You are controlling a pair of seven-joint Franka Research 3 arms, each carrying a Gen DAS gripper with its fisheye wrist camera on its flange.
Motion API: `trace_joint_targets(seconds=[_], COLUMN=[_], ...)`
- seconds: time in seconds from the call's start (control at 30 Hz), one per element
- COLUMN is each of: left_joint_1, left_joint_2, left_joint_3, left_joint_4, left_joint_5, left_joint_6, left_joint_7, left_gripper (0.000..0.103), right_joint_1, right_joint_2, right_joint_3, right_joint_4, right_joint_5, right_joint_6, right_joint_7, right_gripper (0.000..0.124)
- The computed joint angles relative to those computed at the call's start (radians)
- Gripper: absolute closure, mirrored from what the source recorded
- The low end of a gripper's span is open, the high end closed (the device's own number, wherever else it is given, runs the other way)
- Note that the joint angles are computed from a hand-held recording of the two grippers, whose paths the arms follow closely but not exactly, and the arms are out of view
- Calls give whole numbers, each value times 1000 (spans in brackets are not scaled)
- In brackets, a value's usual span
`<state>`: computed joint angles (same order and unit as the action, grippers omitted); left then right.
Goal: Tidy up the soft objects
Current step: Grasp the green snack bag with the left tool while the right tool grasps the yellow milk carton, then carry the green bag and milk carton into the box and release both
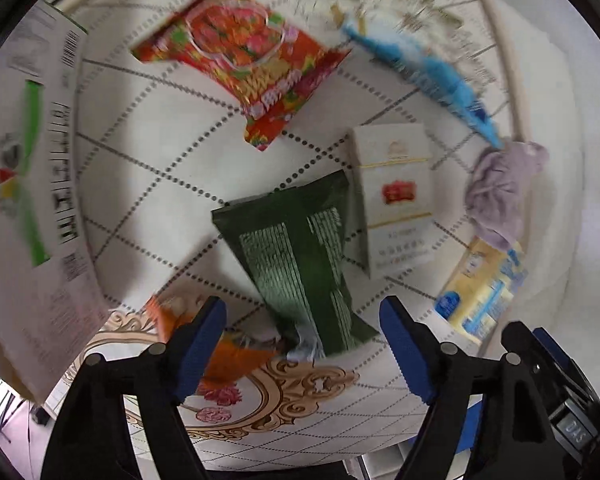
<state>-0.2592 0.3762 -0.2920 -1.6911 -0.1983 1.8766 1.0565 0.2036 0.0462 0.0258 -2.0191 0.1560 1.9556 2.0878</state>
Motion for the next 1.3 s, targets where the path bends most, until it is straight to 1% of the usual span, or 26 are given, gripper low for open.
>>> trace_joint_targets(seconds=[0.07,0.23,0.3,0.33,0.37,0.4,0.43,0.53,0.63,0.7,0.87,0.97,1.03,1.07,1.1,1.13,1.23,1.3], left_joint_1=[-3,0,-3,-5,-2,0,-3,-23,-25,-13,-4,-4,3,19,12,39,80,108], left_joint_2=[31,77,91,96,97,98,93,70,18,-34,-228,-369,-451,-464,-501,-503,-560,-582], left_joint_3=[1,2,1,0,-4,-7,-9,-7,-11,-16,-14,7,41,70,100,106,157,188], left_joint_4=[20,50,48,39,35,33,23,7,-42,-92,-246,-332,-329,-295,-292,-263,-232,-226], left_joint_5=[2,9,15,19,11,5,8,52,50,17,-58,-132,-150,-142,-132,-128,-120,-116], left_joint_6=[-11,-48,-35,-19,-13,-8,6,18,52,79,147,177,146,117,98,93,39,18], left_joint_7=[-7,-21,-21,-20,-15,-13,-12,-17,-22,-13,26,71,89,111,109,128,179,218], left_gripper=[26,26,27,37,48,52,62,68,69,69,69,69,69,69,69,69,69,69], right_joint_1=[-3,-1,0,0,1,1,2,4,9,11,31,58,80,88,102,114,143,172], right_joint_2=[44,90,102,106,112,119,119,98,59,22,-113,-174,-193,-194,-191,-184,-125,-50], right_joint_3=[-2,-5,-6,-6,-7,-7,-8,-7,-3,2,27,51,68,72,82,90,103,121], right_joint_4=[14,18,19,18,18,20,17,-6,-47,-66,-128,-110,-70,-48,-9,33,180,305], right_joint_5=[20,52,64,68,73,78,78,71,71,80,148,164,180,189,195,197,199,192], right_joint_6=[-4,4,2,1,0,-13,-15,-4,17,8,7,0,-2,-1,0,1,-10,-14], right_joint_7=[0,0,-1,1,2,7,13,4,3,-7,-55,-79,-85,-90,-93,-91,-105,-99], right_gripper=[21,22,25,28,37,48,55,56,58,59,59,59,59,59,59,59,59,59])
